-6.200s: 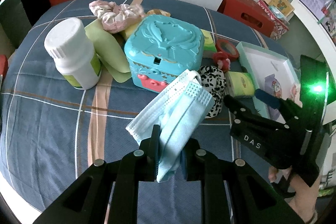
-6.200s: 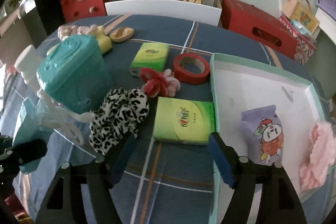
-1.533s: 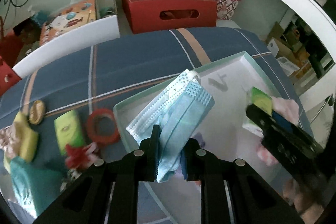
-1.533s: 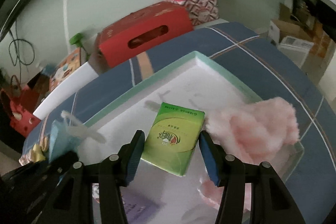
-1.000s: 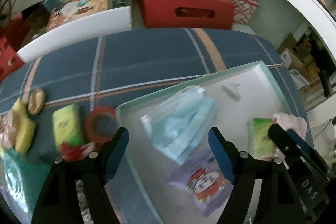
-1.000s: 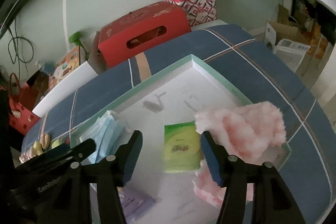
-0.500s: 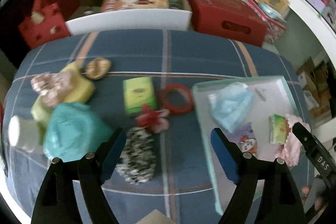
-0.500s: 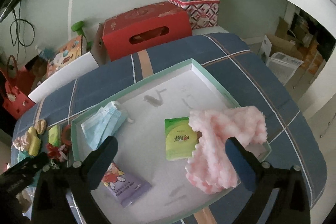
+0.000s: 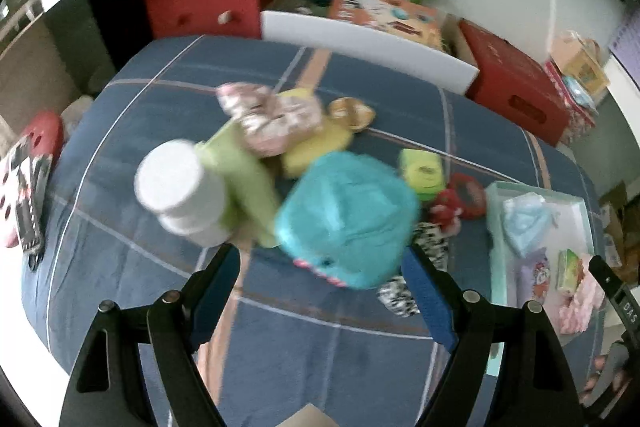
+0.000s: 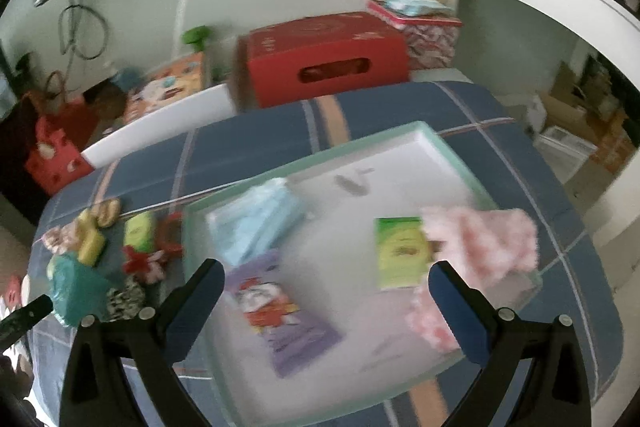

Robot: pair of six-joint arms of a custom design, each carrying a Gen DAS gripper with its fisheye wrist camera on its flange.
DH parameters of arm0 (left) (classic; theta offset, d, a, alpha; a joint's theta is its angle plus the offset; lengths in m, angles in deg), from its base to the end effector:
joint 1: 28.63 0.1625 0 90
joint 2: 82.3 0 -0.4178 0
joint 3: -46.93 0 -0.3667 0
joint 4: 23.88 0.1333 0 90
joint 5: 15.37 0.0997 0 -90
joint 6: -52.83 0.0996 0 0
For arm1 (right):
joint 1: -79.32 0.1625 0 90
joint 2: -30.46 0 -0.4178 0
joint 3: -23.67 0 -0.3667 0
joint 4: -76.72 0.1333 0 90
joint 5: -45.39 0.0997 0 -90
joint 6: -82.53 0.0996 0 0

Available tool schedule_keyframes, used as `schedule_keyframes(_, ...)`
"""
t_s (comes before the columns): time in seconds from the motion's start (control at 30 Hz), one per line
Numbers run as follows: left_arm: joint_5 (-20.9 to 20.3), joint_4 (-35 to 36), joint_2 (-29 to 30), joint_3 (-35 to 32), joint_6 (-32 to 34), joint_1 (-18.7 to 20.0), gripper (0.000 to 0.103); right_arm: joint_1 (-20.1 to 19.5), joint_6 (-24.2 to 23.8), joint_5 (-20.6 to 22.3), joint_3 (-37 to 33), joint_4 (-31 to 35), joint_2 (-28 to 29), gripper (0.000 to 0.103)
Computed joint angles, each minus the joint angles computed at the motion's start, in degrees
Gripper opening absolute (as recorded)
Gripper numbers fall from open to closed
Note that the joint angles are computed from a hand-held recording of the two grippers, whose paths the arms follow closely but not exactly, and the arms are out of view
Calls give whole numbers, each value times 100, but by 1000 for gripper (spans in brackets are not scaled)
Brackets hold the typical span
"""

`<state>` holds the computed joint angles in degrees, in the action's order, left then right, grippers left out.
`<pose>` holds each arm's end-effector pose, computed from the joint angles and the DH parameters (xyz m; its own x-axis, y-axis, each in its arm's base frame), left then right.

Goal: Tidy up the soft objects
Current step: 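Move both grippers back from the tray toward the pile of items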

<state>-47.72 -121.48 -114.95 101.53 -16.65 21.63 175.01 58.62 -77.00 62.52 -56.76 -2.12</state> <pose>-0.3284 -0.7352 0.1745 -0.6774 -0.5213 -0.5190 -0.0429 0.7323 -0.6796 0.1635 -0.8347 0.3407 -0.7655 -0.1031 0.6351 -0.4258 0.8212 -0.3799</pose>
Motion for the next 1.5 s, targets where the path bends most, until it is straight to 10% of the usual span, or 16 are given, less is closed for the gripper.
schedule_keyframes(0.63, 3, -444, -1026, 1466, -781, 82, 83, 397, -692, 828, 600, 51, 181, 103)
schedule_keyframes(1.5, -539, -839, -1024, 1649, -782, 430, 83, 407, -985, 479, 603, 819, 605, 100)
